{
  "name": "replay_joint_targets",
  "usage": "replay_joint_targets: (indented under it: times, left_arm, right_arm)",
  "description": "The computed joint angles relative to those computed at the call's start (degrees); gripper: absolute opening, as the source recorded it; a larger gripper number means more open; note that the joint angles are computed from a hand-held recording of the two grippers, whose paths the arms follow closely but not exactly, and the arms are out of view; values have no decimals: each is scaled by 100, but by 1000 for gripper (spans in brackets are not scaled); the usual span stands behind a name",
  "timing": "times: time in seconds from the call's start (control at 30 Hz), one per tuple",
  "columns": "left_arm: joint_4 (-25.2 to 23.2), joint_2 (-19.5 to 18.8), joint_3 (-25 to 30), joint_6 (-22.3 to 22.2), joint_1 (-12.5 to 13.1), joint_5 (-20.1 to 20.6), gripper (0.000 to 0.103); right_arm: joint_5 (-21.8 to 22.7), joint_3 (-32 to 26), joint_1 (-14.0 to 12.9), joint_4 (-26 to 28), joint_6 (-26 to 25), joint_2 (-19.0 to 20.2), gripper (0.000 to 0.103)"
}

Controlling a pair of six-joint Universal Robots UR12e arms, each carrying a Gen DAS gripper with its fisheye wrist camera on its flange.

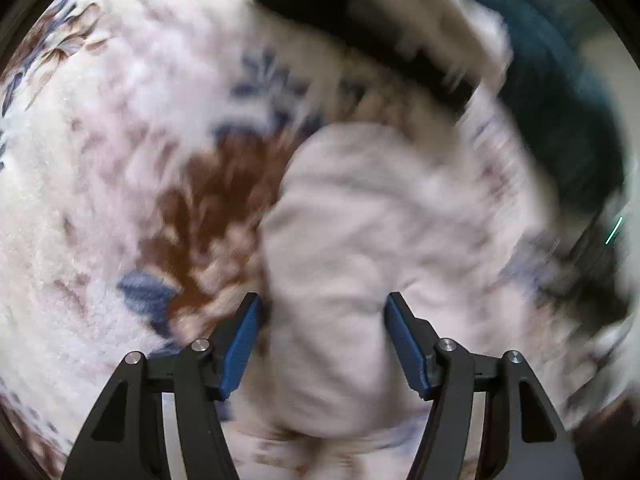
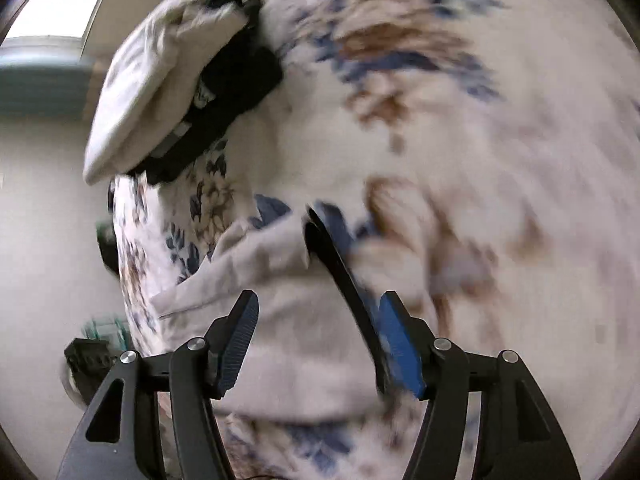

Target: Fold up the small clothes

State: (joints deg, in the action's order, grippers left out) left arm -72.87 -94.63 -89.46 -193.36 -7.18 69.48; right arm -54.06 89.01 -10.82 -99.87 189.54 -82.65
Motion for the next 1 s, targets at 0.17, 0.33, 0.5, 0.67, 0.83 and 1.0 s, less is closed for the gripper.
replay_joint_targets:
  times: [0.17,0.33,0.5,0.67,0.83,1.0]
  left_arm:
    - [64,56,-122,-407,191,-453,64]
    - [61,113,73,-252,212,-286,62]
    - [220,168,172,-97,190,177,62]
    - [187,80,281,-53,-72,1557,62]
    - [-222,86,163,-537,-57,1765,62]
    - [-486,208,-14,-939,22,1697,62]
  right_arm:
    - [-94,-543,249,422,-775,555,66]
    - [-121,-621,445,140,-986,581,2]
    - [-723,-564,455,-210,-427,441,2]
    - [-1086,-1536,702,1207,-2186,816,46]
    - [-1749,-2550,1298,2236,-4508,1354,78]
    - [-2979,-2876,1817,2149,-5791,1672,78]
